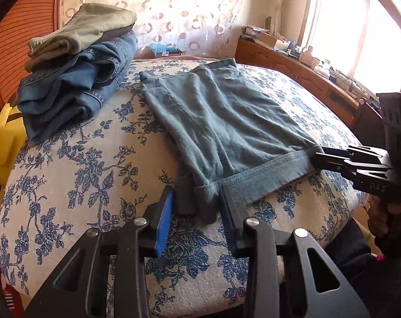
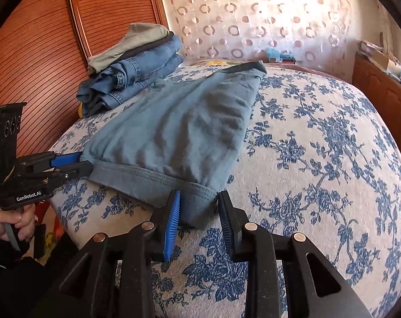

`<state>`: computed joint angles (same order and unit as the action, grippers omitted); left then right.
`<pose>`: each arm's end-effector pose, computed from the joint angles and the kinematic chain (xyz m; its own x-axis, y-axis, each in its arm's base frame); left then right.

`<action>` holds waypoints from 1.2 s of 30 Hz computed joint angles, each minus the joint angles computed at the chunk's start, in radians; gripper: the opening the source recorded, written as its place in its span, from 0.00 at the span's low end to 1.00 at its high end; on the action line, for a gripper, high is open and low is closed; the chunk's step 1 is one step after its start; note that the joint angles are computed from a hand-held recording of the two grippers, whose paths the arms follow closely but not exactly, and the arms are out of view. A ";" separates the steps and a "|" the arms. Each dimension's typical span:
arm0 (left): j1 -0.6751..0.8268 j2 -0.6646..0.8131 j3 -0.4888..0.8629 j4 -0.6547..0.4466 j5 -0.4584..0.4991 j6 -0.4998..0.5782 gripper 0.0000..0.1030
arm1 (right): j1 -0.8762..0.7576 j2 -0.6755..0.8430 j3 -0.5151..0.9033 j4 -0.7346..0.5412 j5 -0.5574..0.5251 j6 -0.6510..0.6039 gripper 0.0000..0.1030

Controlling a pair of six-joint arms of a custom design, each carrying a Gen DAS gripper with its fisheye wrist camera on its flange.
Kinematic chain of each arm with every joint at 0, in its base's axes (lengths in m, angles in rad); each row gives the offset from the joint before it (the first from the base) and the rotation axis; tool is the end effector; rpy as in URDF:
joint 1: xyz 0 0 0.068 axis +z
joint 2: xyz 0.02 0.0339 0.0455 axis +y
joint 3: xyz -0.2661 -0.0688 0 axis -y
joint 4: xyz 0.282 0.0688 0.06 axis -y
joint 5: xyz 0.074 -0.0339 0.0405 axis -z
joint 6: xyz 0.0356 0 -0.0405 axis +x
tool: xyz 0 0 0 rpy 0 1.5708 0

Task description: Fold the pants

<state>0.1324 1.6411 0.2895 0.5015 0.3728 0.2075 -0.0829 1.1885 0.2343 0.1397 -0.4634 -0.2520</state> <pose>0.2290 0.0174 0.0362 -0.7050 0.0997 -0.7021 0.2663 0.9548 -0.1318 0.2060 -0.0011 0.0880 -0.6442 -0.1703 -0.7456 -0.4050 0.9029 0.1438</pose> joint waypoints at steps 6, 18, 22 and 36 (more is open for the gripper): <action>-0.005 0.009 0.001 0.011 0.006 0.001 0.30 | 0.000 -0.001 -0.004 0.005 0.004 0.005 0.29; 0.009 -0.008 -0.010 0.004 0.050 -0.003 0.12 | -0.021 0.000 0.011 -0.032 -0.039 -0.023 0.16; 0.027 -0.099 -0.039 -0.066 0.078 0.015 0.12 | -0.041 -0.053 0.014 -0.104 -0.075 -0.056 0.13; 0.135 -0.500 -0.127 -0.373 0.206 0.071 0.11 | -0.257 -0.390 0.010 -0.541 -0.315 -0.251 0.12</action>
